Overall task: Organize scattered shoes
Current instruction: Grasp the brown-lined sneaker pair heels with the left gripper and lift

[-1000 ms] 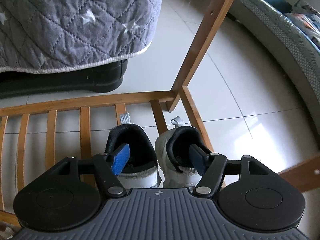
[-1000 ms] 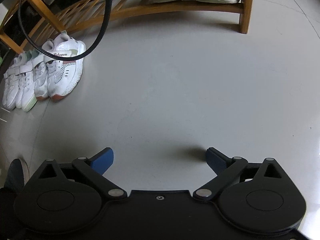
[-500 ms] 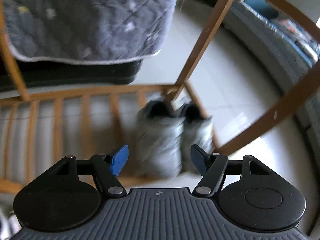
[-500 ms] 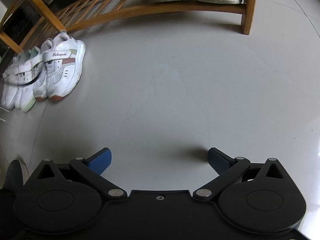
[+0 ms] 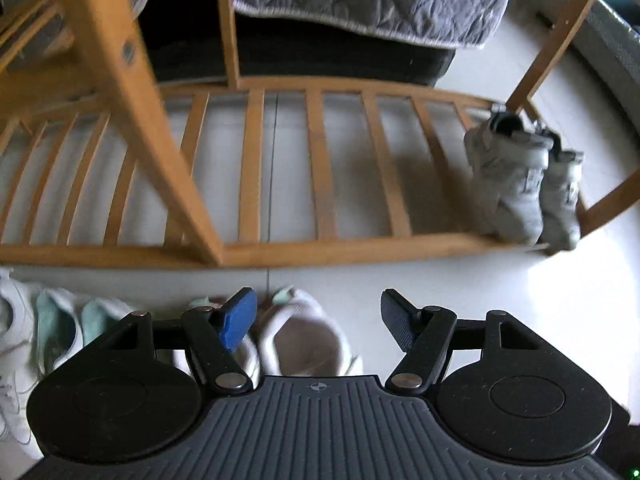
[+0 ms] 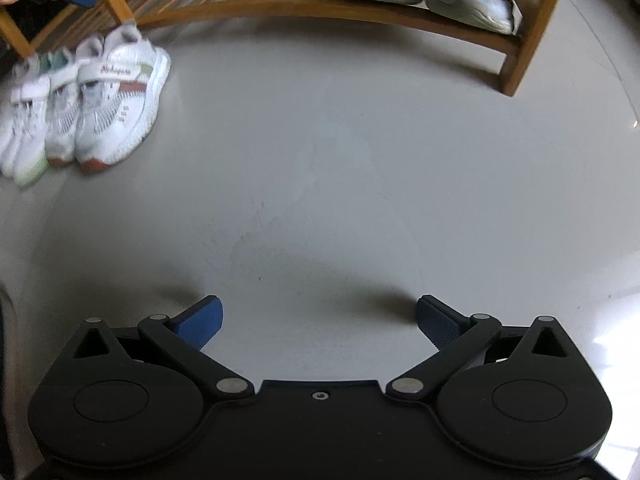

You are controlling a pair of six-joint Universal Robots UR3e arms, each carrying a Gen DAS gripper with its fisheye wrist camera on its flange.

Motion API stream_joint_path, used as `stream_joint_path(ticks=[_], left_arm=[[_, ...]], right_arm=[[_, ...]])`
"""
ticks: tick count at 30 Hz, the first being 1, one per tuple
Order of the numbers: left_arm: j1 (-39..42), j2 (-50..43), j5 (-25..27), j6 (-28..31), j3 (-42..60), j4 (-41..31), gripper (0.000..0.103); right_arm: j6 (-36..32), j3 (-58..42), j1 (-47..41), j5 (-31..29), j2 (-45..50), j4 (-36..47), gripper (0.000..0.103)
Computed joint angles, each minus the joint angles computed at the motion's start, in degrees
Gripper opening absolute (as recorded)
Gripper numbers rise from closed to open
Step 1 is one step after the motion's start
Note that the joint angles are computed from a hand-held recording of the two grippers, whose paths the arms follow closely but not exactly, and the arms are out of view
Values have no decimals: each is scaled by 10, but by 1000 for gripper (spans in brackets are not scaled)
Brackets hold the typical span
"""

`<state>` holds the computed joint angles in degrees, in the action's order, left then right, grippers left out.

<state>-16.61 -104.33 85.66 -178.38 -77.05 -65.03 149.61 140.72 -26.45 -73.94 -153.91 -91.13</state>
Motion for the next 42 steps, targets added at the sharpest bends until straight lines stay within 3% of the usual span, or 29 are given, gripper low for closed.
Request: stream_joint_path(ticks=[2,5,13,19,22,23,27,30,36,42], left_arm=[[7,8,12,9,-23,9,70],[16,0,23,8,-35,4,70],[41,-26,15,-7,-61,23,68],[38,-41,26,-10,-64,23,53],[28,-48,38,-7,-62,29,41],[25,-49,40,-4,-67,39,31],[0,-44,71,-1,-90,74,24],[-7,-22,50,-2,-100,67,21],[-35,-10,28,6,-87,56,20],[-50,-30,-17,-27,-25,62,20]], right_arm=[[50,14,66,-37,44,-81,103],[91,21,110,-64,79,-137,103],[99,25,105,-64,79,-148,103],[85,29,90,-58,63,-135,103],[78,29,84,-56,54,-127,103],[81,28,87,-57,56,-129,103],[119,32,128,-69,101,-185,103],[137,38,135,-75,60,-154,103],[155,34,153,-82,83,-174,103],[154,32,155,-82,81,-172,103]])
